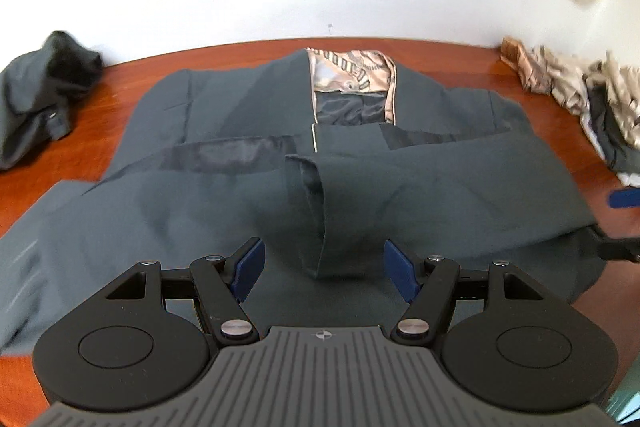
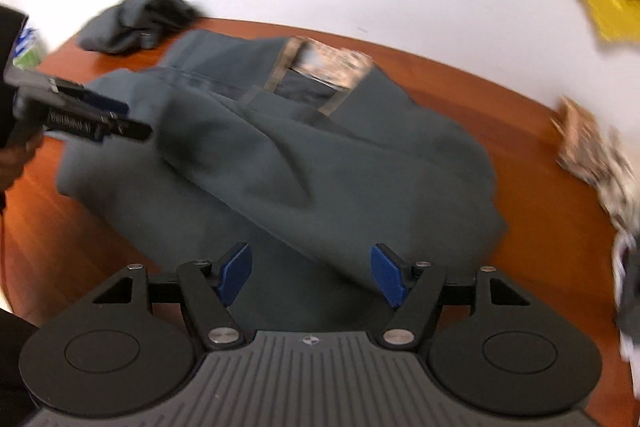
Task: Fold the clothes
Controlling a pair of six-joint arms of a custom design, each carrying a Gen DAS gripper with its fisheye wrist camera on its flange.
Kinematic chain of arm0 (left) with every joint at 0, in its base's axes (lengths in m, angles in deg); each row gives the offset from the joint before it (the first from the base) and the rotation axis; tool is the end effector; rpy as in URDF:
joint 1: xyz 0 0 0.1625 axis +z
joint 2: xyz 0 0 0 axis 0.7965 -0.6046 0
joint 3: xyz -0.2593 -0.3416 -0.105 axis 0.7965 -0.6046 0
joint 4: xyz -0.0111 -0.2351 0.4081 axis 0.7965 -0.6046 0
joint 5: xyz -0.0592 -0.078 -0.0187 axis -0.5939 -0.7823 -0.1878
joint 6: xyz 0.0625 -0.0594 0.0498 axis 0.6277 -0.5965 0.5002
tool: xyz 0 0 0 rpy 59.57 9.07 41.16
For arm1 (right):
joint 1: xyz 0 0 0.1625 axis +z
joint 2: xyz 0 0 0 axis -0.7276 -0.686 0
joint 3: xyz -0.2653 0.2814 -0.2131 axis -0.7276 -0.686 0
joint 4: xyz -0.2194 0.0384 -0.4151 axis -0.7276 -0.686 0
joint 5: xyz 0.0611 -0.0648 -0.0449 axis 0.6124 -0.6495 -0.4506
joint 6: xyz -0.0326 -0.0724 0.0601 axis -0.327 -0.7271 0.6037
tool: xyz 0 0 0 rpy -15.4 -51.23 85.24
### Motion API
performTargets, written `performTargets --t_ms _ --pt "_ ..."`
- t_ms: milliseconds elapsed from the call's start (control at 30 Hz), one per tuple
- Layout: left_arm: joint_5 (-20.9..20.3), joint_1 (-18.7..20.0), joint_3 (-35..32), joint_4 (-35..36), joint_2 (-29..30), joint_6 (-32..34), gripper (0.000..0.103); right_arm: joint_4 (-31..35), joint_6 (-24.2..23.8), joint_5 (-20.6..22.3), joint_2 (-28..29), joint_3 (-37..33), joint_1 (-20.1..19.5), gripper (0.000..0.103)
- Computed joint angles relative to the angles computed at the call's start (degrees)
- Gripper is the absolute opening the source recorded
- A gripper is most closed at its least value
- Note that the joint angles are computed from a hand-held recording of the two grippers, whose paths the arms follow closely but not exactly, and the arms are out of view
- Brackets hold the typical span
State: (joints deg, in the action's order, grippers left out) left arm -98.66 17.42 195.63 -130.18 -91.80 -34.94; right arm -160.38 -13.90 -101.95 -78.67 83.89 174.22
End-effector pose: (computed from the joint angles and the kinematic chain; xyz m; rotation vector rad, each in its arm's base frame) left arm -0.0298 -0.5867 0.2463 1.1225 2.4747 -0.3120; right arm 0.3622 -0.3857 0.0157 0.0792 -2.2834 0.7073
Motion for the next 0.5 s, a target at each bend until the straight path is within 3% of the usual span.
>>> performTargets --t_ms 167,267,367,467,500 --pt "-0.9 0.6 -3.3 -0.1 4.8 -1.8 0.066 1.2 10.4 -3.3 0.3 3.4 0.9 0.072" --pt "-1.6 1.0 -4.9 -0.5 6.7 -3.6 0.057 1.6 15.8 -6.0 1.2 4.6 1.2 0.068" --pt "-2.5 1.4 -6.5 0.7 8.3 -5.6 0.056 2.0 17.3 -8.3 2.7 4.2 1.1 0.065" --pt "-2.6 1.5 -7.4 2.0 9.6 -6.8 0.041 2.2 16.0 -8.4 3.6 3.4 0.1 0.052" --pt "-2.7 1.4 -7.4 2.2 9.6 -6.8 0.03 2.0 15.3 -8.5 4.0 3.1 -0.4 0.05"
